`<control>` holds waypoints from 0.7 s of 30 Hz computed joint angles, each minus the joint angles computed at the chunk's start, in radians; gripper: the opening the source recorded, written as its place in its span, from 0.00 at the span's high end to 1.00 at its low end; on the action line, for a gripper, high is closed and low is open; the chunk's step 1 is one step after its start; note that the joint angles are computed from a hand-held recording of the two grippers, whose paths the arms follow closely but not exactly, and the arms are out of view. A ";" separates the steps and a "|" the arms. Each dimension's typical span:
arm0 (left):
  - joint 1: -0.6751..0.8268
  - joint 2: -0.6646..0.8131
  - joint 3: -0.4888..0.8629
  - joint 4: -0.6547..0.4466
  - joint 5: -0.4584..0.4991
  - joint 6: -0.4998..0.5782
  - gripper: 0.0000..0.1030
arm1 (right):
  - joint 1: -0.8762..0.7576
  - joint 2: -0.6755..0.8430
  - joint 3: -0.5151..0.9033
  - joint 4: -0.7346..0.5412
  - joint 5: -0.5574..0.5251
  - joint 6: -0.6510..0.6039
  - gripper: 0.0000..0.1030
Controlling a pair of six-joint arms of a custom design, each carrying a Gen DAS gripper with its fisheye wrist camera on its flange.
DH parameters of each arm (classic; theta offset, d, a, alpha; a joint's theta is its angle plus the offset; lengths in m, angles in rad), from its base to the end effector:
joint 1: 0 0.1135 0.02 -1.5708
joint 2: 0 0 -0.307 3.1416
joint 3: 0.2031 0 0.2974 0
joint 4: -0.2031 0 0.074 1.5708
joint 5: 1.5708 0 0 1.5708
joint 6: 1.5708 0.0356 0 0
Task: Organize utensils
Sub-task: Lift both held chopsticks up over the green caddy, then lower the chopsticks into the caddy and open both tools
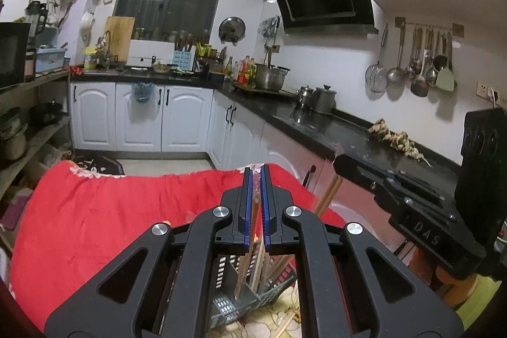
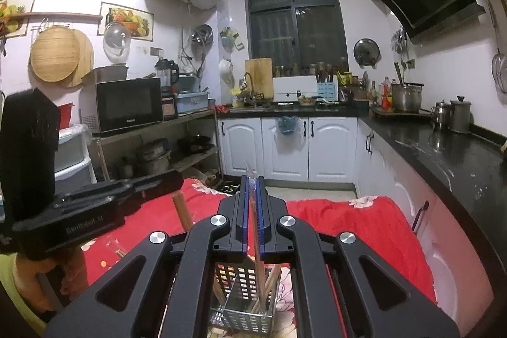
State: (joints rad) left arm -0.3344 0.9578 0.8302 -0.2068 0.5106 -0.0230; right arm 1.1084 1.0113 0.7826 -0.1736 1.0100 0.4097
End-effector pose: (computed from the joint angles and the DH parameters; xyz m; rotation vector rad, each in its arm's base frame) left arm 0.2202 -0.0949 0.3526 0.6411 1.8169 -0.7260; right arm 0.1340 0.2012 0.3297 0.0020 1.7815 0.0904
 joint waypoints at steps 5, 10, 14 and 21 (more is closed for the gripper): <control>0.006 0.009 -0.020 -0.001 0.009 0.000 0.97 | -0.003 0.014 -0.009 -0.006 -0.012 0.031 0.95; 0.027 0.015 -0.030 -0.011 0.034 0.003 0.97 | -0.006 0.026 -0.012 -0.016 -0.022 0.062 0.95; 0.038 0.014 -0.029 -0.022 0.047 0.005 0.96 | -0.010 0.027 -0.014 -0.046 -0.025 0.105 0.89; 0.055 -0.005 -0.042 -0.031 0.056 0.004 0.75 | 0.010 0.001 -0.037 -0.082 -0.001 0.164 0.74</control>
State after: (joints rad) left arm -0.2795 0.9523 0.7882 -0.2374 0.5667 -0.0186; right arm 1.1186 1.0126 0.7456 -0.2554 1.0086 0.5732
